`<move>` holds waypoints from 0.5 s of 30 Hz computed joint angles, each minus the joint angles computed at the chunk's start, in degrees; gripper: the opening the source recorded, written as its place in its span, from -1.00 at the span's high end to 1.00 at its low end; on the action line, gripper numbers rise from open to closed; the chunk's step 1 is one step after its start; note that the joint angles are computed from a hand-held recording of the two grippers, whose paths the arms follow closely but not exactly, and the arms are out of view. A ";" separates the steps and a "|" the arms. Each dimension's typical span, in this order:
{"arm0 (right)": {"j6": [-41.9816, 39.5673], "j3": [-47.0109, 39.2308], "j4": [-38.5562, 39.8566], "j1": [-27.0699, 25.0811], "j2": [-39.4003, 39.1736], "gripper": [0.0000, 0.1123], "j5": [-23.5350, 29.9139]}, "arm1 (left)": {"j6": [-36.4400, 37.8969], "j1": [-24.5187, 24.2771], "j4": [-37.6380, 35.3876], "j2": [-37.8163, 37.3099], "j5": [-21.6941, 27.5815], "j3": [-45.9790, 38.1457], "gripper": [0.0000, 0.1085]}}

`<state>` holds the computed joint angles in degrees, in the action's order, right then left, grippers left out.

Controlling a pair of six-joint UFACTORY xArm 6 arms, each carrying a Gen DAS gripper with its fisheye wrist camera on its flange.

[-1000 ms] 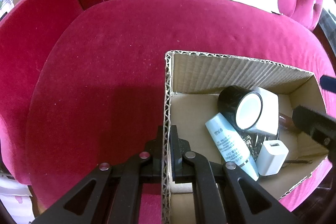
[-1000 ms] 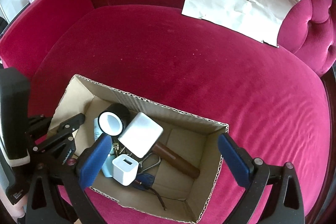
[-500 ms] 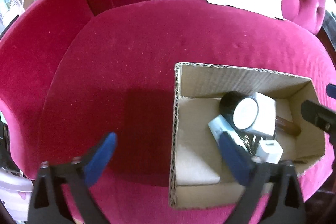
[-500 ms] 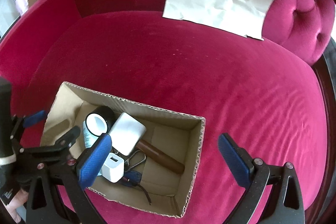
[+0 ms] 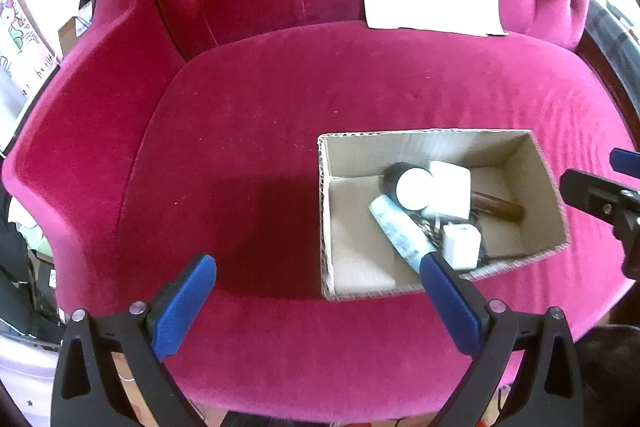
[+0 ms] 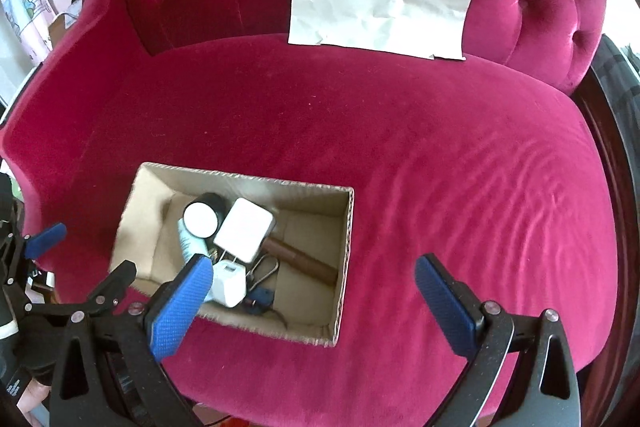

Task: Organize rigid objects

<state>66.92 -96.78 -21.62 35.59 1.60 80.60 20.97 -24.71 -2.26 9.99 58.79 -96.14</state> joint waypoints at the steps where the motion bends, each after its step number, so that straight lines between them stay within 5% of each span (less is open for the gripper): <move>1: 0.16 -0.65 -0.17 0.40 -0.01 -0.83 0.58 | 0.26 0.17 -0.08 -1.25 0.31 0.53 -0.90; 15: 5.72 -9.25 -3.12 7.65 0.34 -0.83 9.21 | -1.07 0.16 -2.94 -9.85 2.52 4.05 -0.90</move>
